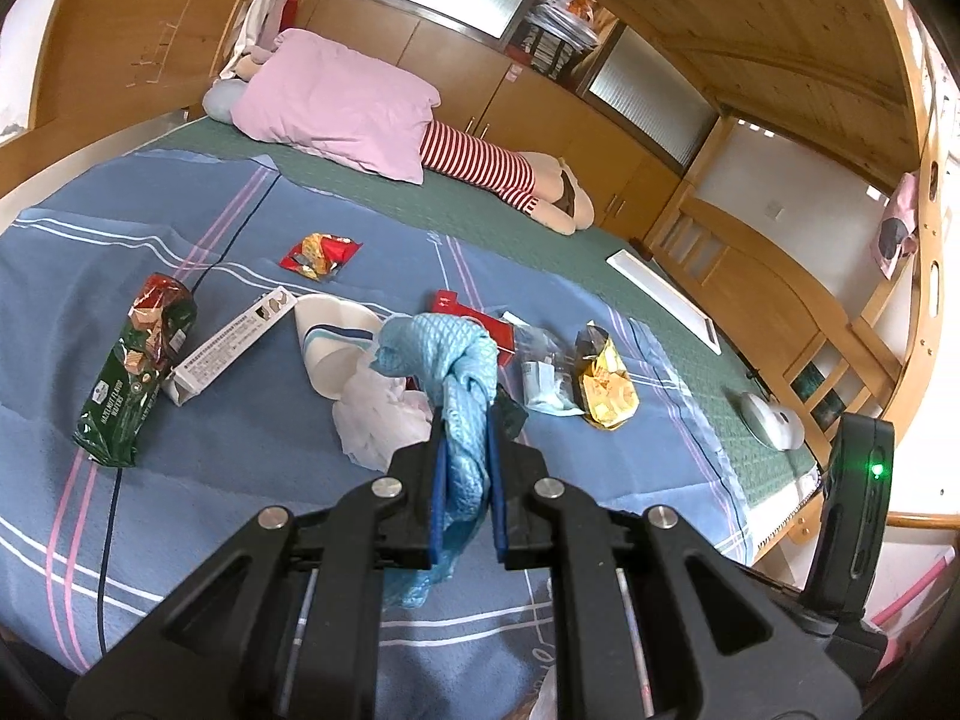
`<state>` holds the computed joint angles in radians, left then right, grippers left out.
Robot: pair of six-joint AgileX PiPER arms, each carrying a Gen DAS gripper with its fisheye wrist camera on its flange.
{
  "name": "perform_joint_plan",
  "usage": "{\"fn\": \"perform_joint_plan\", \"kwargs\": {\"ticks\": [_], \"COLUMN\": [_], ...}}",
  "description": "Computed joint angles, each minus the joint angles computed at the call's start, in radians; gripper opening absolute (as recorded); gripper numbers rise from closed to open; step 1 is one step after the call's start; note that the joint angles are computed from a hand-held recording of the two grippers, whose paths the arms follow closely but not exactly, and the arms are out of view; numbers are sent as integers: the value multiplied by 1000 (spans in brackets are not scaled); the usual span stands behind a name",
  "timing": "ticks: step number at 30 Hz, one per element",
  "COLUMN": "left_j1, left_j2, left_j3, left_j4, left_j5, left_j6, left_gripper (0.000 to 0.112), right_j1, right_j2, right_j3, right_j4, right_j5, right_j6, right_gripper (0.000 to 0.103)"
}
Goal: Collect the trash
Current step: 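Carry the blue cloth with the left tool toward the white bag, then release the blue cloth into the white bag with the left tool while the right tool drops the white string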
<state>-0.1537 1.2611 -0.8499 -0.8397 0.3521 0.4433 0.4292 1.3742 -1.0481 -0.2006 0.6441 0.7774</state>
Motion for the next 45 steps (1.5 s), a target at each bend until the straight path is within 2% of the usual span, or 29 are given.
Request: {"fn": "perform_joint_plan", "kwargs": {"ticks": [6,8,11,13,17,21,23,24,25,27,31,36,39,40,42,43,44,45], "left_j1": [12,38,99,127,187,146,96,67,54,9,-75,-214,-311,-349,-411,-413,-405,-387], "left_j2": [6,15,44,55,89,95,89,87,86,82,71,122,183,188,202,207,211,212], "left_j3": [2,0,-6,-5,0,1,2,6,11,28,59,35,-14,-25,-44,-49,-52,-48], "left_j4": [-66,-149,-309,-382,-510,-503,-469,-457,-453,-459,-474,-401,-305,-268,-191,-178,-171,-187], "left_j5": [22,56,166,231,412,477,473,474,483,500,577,690,744,725,662,651,636,638], "left_j6": [66,147,297,362,494,540,542,541,544,567,647,670,631,606,522,500,476,476], "left_gripper": [13,13,13,13,13,13,13,13,13,13,13,13,13,17,45,66,74,76], "right_j1": [-13,-33,-17,-30,-125,-202,-164,-127,-98,-133,-357,-572,-565,-565,-581,-578,-573,-569], "right_j2": [-18,-42,-99,-161,-281,-368,-381,-395,-421,-469,-490,-487,-485,-485,-491,-492,-491,-492], "right_j3": [-4,-10,-29,-39,-38,0,29,49,73,90,62,79,78,75,75,76,76,77], "right_j4": [13,88,64,84,233,301,254,202,147,127,235,377,327,311,321,320,321,320], "right_j5": [6,9,55,101,237,450,514,527,520,484,414,391,380,381,387,386,385,385], "right_j6": [-14,-82,-110,-172,-385,-573,-572,-533,-482,-457,-516,-559,-489,-478,-493,-490,-486,-482], "right_gripper": [8,8,8,8,8,8,18,35,54,64,68,69,69,69,69,69,69,69]}}
